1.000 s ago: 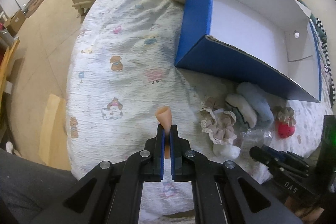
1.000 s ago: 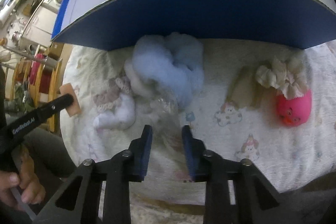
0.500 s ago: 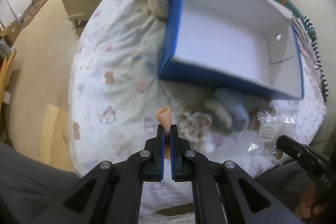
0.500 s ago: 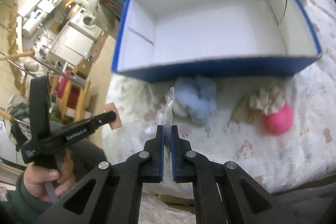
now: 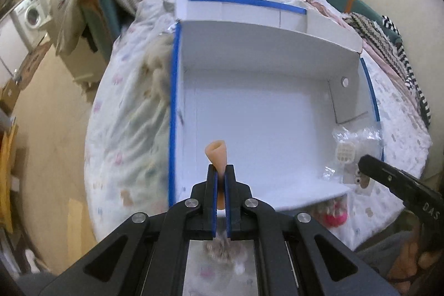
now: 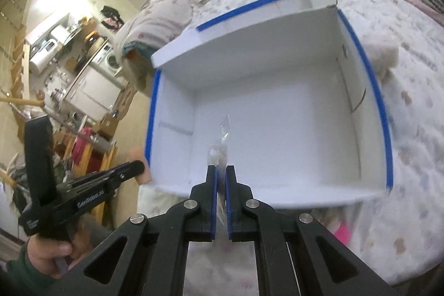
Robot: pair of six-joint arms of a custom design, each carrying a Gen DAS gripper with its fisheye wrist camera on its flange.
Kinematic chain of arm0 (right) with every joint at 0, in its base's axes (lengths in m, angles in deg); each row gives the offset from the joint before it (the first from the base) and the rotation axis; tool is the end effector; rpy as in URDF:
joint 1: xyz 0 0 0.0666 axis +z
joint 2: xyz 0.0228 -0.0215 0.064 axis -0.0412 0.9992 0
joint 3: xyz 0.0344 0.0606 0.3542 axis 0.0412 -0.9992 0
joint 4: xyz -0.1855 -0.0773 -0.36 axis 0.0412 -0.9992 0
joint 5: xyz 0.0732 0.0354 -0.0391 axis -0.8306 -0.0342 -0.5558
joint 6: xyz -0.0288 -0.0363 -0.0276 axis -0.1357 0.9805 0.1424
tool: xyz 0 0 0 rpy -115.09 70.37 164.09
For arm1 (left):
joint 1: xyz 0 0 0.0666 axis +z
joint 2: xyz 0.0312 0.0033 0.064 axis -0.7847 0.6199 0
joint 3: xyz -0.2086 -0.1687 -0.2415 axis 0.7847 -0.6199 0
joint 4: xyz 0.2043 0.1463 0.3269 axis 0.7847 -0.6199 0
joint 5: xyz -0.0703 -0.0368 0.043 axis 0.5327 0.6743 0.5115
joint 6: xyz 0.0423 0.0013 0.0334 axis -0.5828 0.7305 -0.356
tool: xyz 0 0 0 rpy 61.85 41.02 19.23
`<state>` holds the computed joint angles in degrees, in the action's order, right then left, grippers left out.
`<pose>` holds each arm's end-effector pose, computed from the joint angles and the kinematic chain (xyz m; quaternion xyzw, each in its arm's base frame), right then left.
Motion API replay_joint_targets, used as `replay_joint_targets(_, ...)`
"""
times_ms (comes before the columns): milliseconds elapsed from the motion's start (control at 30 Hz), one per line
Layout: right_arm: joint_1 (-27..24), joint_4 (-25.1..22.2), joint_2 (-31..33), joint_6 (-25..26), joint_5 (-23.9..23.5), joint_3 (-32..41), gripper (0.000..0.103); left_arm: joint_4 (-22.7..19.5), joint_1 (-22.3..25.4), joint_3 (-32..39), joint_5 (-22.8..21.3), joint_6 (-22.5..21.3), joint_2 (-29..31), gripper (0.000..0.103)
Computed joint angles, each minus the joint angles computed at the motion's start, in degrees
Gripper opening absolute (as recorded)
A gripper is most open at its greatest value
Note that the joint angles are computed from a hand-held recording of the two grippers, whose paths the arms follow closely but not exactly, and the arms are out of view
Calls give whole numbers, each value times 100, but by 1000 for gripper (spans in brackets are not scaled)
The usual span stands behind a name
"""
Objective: Organize soft objects
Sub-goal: 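Carry the earplug and bag into the box and open both tools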
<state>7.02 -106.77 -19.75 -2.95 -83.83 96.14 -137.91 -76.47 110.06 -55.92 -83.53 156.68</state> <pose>0.4116 0.0698 0.3836 0.2412 0.8985 0.1824 0.3181 0.5585 -0.2650 0.4070 0.2737 0.9313 -0.1179 0.2095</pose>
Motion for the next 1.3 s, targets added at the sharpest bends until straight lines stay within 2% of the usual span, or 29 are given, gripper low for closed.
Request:
replay_joint_targets(167, -309, 122, 380, 93, 9, 187, 7, -15, -133, 474, -154, -38, 467, 4)
replay_joint_targets(433, -541, 312, 884, -6, -206, 141, 7, 267, -241, 437, -243, -180, 782, 4)
replay_joint_targets(667, -499, 48, 1282, 73, -321, 320, 7, 322, -282, 374, -206, -150, 973, 4)
replay_joint_targets(867, -440, -156, 1497, 213, -438, 428, 7, 425, -307, 241, -341, -176, 957, 5)
replay_joint_targets(1167, -432, -417, 1699, 198, -356, 551, 8, 485, -378, 221, -445, -159, 973, 5)
replay_joint_targets(1300, -432, -389, 1710, 155, -335, 555, 8, 467, -375, 260, -474, -181, 997, 8)
